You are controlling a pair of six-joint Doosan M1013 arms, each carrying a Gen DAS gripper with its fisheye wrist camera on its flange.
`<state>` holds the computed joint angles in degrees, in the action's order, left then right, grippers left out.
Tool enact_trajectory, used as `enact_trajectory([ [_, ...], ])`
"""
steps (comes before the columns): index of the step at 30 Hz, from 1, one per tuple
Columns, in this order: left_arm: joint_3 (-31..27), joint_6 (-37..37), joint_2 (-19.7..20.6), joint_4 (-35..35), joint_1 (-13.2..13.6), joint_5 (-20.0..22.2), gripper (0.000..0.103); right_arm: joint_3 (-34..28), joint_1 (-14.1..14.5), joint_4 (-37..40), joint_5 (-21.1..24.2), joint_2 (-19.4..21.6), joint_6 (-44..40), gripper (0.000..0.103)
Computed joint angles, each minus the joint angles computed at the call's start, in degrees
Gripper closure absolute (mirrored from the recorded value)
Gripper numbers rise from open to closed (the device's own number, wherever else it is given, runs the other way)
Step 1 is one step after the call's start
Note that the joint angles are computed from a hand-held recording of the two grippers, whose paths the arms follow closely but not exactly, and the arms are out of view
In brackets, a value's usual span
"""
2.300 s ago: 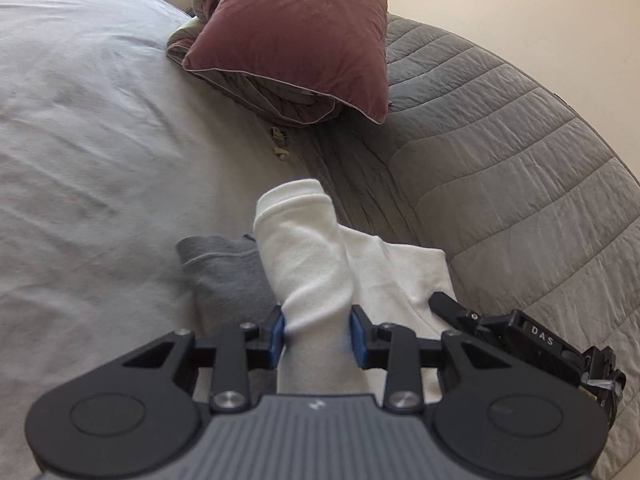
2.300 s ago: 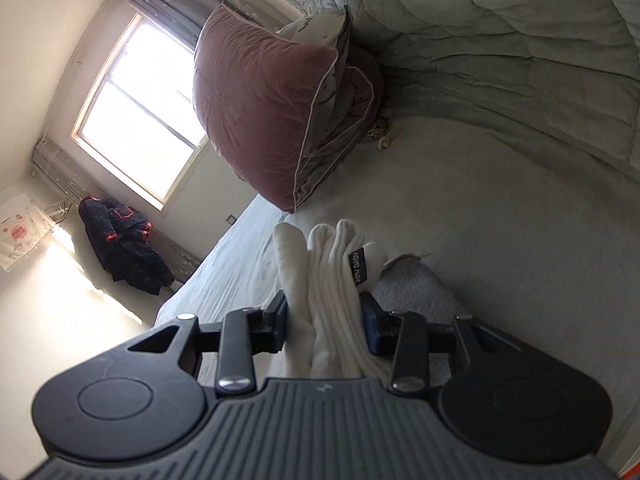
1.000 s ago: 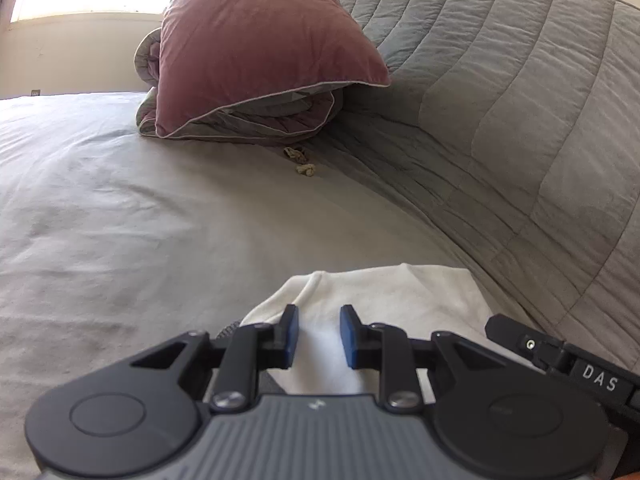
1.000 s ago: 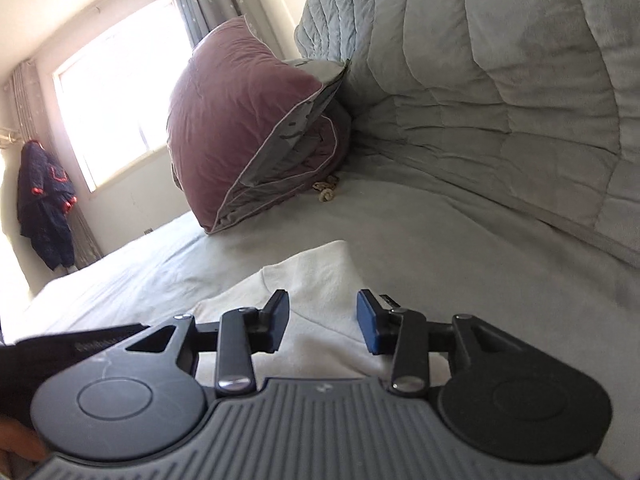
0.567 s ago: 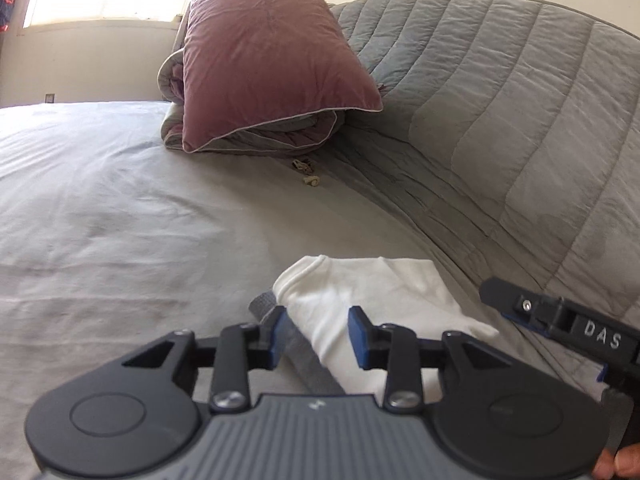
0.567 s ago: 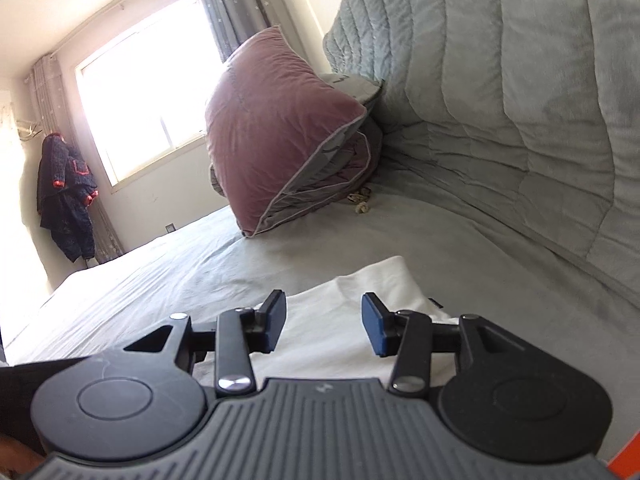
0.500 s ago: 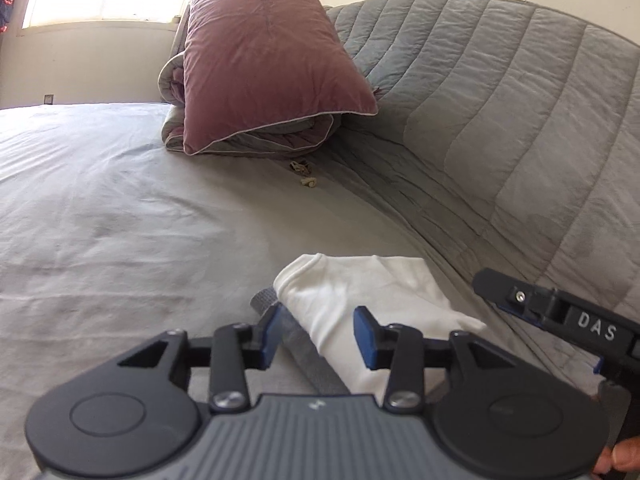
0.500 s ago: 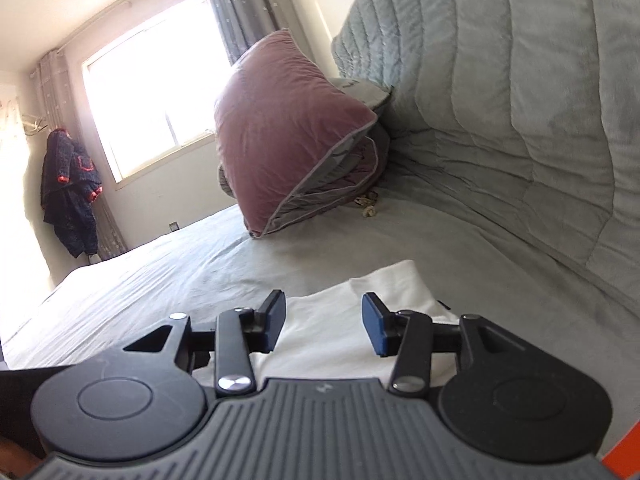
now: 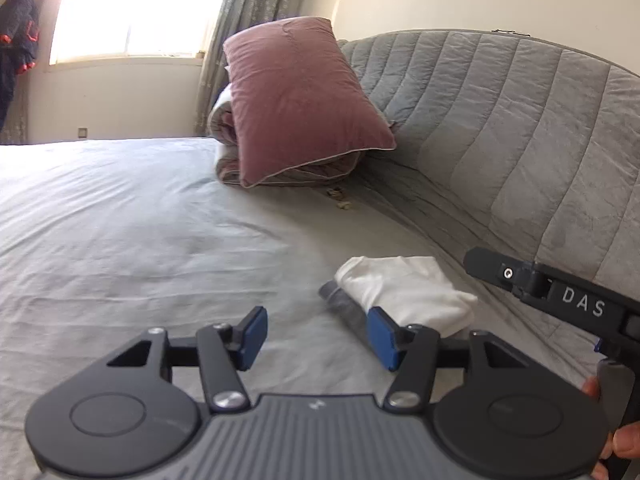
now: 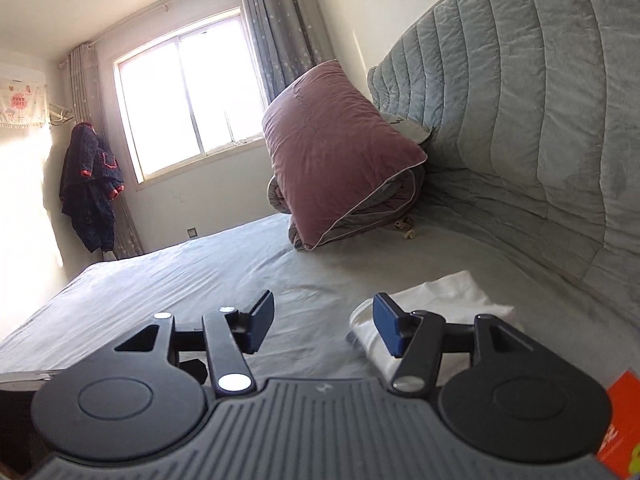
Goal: Fold clothes
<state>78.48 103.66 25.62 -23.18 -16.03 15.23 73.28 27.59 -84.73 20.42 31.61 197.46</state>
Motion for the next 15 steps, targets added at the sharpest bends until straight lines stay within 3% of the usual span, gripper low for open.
enact_trajectory([
  [4,3.9,-6.7,-3.0,8.2,1.2,-0.5,0.040,0.0,1.9,2.8,0.8,0.0,-1.2,0.040],
  [15,12.6,-6.1,-7.2,9.1,5.7,-2.9,0.024,-3.4,5.8,12.3,3.8,3.1,-9.7,0.034],
])
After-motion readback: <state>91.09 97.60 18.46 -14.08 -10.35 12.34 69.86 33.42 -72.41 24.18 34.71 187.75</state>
